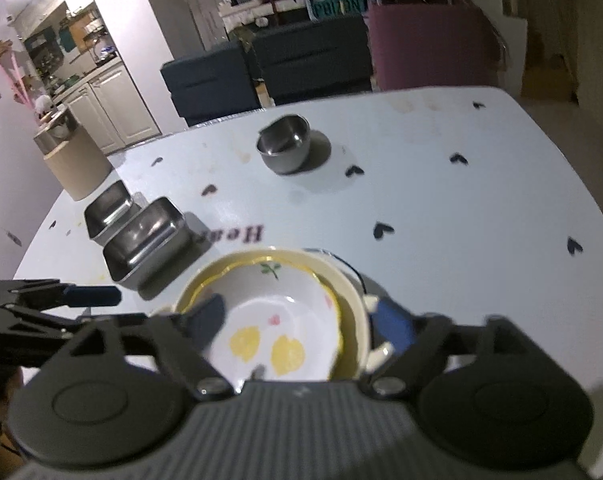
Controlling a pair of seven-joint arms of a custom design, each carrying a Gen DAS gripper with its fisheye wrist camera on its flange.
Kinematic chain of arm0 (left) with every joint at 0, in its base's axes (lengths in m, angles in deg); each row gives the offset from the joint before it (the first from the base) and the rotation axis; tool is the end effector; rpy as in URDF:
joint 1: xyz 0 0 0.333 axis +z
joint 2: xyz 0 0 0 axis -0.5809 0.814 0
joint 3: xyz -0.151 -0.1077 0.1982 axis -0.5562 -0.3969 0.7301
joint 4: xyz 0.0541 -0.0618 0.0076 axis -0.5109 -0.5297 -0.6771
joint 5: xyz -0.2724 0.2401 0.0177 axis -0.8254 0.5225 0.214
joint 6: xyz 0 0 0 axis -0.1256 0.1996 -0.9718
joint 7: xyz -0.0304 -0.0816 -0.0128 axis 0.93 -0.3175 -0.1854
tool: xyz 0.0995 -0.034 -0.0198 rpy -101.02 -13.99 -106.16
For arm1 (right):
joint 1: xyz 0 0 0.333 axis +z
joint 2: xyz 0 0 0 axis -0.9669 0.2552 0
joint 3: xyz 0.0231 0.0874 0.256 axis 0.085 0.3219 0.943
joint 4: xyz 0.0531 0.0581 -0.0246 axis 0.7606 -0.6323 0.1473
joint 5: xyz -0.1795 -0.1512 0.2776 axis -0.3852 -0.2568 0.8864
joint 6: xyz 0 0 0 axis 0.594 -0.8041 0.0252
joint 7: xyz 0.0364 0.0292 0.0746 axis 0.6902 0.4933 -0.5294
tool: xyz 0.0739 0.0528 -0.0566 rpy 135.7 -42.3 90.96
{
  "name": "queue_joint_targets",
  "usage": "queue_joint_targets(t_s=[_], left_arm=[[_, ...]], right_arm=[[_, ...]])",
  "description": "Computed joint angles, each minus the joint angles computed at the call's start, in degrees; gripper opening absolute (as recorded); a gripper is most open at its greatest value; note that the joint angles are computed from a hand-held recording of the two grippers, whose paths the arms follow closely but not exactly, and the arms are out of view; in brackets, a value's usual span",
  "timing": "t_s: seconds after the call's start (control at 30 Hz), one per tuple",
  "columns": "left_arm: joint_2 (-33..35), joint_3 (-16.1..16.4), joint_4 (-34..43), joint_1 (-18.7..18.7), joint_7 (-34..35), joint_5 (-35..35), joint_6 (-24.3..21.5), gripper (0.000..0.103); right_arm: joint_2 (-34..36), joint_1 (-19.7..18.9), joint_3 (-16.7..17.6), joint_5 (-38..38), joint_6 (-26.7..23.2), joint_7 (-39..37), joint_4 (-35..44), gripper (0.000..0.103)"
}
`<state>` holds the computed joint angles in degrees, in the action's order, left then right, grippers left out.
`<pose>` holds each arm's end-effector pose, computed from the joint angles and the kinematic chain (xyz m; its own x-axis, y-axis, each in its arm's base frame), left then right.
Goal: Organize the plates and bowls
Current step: 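Open both grippers and release the lemon-print bowl, then move both grippers to the nearer steel rectangular tray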
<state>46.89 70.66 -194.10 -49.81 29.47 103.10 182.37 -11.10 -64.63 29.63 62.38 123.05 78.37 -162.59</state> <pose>0.4608 -0.2802 0.3738 0.0770 -0.9589 0.2729 -0.7593 -0.2338 -0.6073 0.5626 0.1156 0.3778 0.4552 -0.8572 -0.2409 -0.7763 -0.2496 -0.5788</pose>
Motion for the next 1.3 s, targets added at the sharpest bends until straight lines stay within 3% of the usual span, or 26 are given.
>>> queue_joint_targets(t_s=[0.1,0.43,0.67,0.83,0.97,1.07,1.17,1.3], left_arm=[[-1.55,0.46,-1.22,0.26,-3.37,2.59,-1.12,0.098],[-8.11,0.6,-6.13,5.45,-19.58,16.13,-0.2,0.103],[-11.55,0.51,-9.95,9.13,-25.6,15.91,-2.38,0.103],[-11.37,1.4,-12.54,12.2,-33.78,15.45,0.97,0.102],[-9.74,2.14,-13.19,14.27,-39.8,17.12,4.98,0.089],[-7.72,2.49,-12.14,15.77,-48.09,22.96,8.2,0.076],[-6.06,3.15,-10.98,15.66,-52.77,25.71,9.43,0.058],[-3.44,4.16,-9.8,14.61,-47.69,20.95,10.23,0.056]], right_arm=[[0.97,0.15,0.87,2.82,0.97,-2.51,1.28,0.103],[7.97,2.48,3.76,4.2,3.14,-4.36,10.15,0.103],[15.69,4.42,6.24,2.59,4.92,-4.14,19.85,0.103],[22.95,6.13,7.2,-1.41,4.92,1.43,28.55,0.103],[26.49,8.11,6.35,-4.78,7.27,2.87,31.6,0.103],[30.77,12.37,1.87,-13.85,3.95,10.57,37.65,0.102],[35.14,11.51,3.62,-16.34,-1.02,12.25,44.48,0.096],[38.73,10.8,5.72,-18.24,-5.45,10.37,50.17,0.079]])
